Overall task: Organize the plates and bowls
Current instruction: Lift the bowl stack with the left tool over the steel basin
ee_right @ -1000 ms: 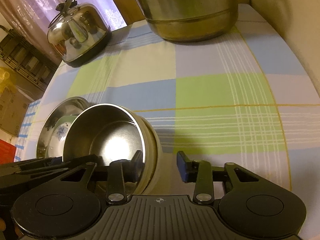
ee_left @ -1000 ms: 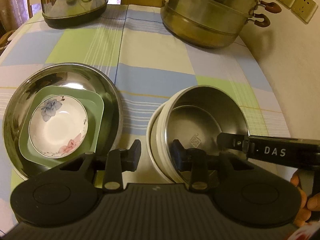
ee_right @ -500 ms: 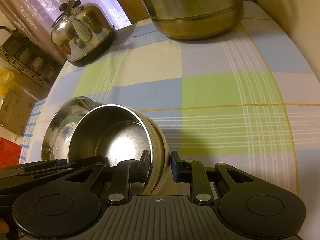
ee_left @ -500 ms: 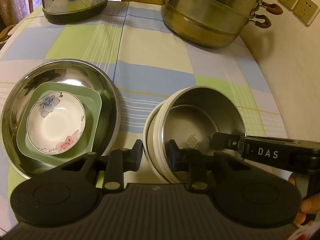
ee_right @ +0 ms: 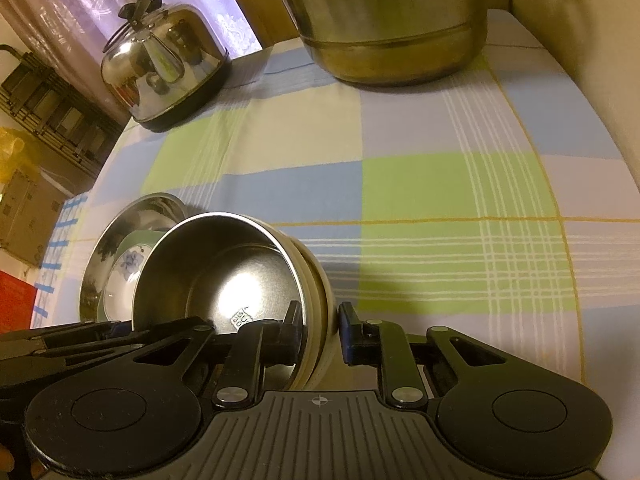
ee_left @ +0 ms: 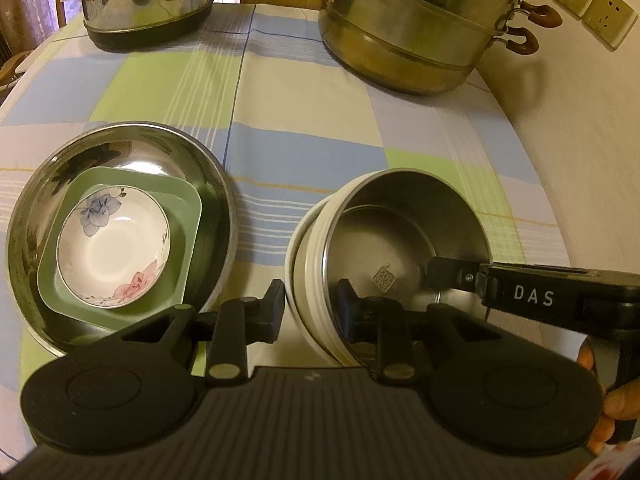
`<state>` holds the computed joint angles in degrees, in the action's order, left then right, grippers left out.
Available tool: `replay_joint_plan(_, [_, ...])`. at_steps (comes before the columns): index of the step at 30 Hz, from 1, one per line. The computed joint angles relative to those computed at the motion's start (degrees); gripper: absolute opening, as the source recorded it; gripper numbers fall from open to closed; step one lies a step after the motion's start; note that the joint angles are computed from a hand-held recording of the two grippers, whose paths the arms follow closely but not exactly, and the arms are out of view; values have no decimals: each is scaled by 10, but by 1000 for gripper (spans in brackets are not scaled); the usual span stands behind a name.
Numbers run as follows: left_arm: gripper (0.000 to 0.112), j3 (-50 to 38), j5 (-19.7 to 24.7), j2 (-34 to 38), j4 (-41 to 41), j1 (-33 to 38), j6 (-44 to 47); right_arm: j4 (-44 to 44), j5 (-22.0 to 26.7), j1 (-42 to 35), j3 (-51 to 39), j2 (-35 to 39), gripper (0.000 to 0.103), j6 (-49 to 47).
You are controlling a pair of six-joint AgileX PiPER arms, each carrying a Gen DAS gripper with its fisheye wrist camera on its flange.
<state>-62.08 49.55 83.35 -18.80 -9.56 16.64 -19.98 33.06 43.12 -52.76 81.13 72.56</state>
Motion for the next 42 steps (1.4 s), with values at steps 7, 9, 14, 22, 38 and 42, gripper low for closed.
replay_joint_plan(7, [25, -2, 7, -11, 4, 4, -9, 8, 7, 2, -5, -6, 19, -16])
replay_joint_plan(9, [25, -1, 8, -15, 4, 5, -10, 7, 8, 4, -7, -6, 19, -18])
replay_joint_plan(14, [25, -3, 16, -21, -8, 21, 5, -2, 26, 15, -24, -3, 19, -11])
replay_joint_plan(22, [25, -16, 43, -25, -48, 71, 74, -38, 70, 50, -70, 15, 19, 36])
replay_joint_plan(38, [24, -67, 121, -8, -111, 229, 225, -85, 149, 125, -241, 133, 19, 100])
replay_joint_plan(42, [24, -99, 134, 12, -117, 266, 246, -79, 162, 129, -309, 179, 19, 81])
